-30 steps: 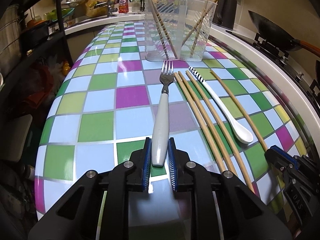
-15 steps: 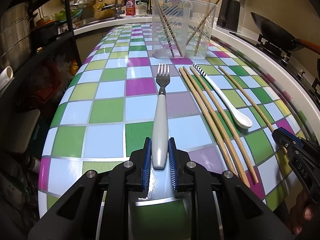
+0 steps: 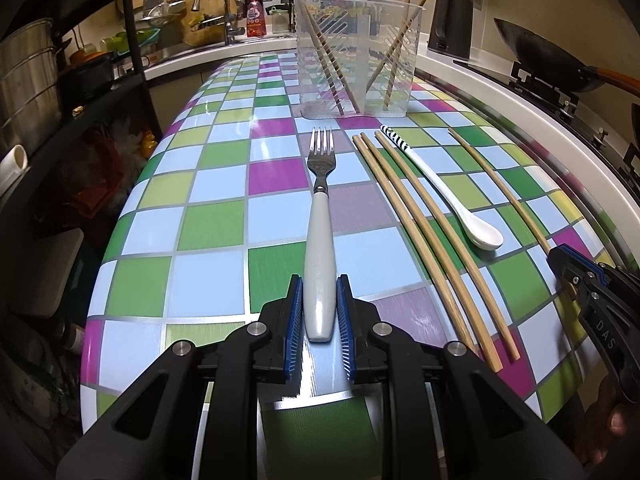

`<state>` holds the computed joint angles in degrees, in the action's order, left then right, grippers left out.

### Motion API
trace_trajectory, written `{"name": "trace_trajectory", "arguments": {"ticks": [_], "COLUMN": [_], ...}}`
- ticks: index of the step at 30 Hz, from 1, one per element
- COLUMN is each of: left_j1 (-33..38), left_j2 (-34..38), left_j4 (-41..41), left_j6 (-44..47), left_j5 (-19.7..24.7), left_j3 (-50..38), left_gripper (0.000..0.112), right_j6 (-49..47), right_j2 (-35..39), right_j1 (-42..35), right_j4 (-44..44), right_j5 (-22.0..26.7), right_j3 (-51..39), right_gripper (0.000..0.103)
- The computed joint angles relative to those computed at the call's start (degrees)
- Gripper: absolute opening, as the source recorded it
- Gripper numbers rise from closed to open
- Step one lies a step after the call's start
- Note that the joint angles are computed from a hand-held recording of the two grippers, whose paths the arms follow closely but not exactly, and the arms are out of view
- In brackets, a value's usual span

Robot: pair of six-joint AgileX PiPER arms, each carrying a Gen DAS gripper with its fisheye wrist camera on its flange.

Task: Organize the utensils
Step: 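Lift the fork and chopstick and carry them toward the clear container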

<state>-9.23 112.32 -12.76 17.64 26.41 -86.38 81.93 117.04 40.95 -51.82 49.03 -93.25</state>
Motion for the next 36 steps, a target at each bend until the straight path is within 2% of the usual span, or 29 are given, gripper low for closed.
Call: {"name": "trace_trajectory", "arguments": {"ticks": [27,36], "left_j1": [-0.8,-0.4], "left_j2": [-0.1,0.2], "left_j4": [2.1,-0.9], "left_j6": [-2.0,0.4], "left_j5": [-1.0,0.9], "left_j3": [0.3,-1.3], "left_gripper": [0.018,0.018], "right_j6": [-1.2,-3.1], "right_j2": [0.0,-0.3], "right_j1": [-0.1,0.1], "right_j4": [-0.1,0.7], "right_j5": [0.5,1.7], "right_j3": [0.0,-1.6], "right_gripper": [0.007,0.007]}}
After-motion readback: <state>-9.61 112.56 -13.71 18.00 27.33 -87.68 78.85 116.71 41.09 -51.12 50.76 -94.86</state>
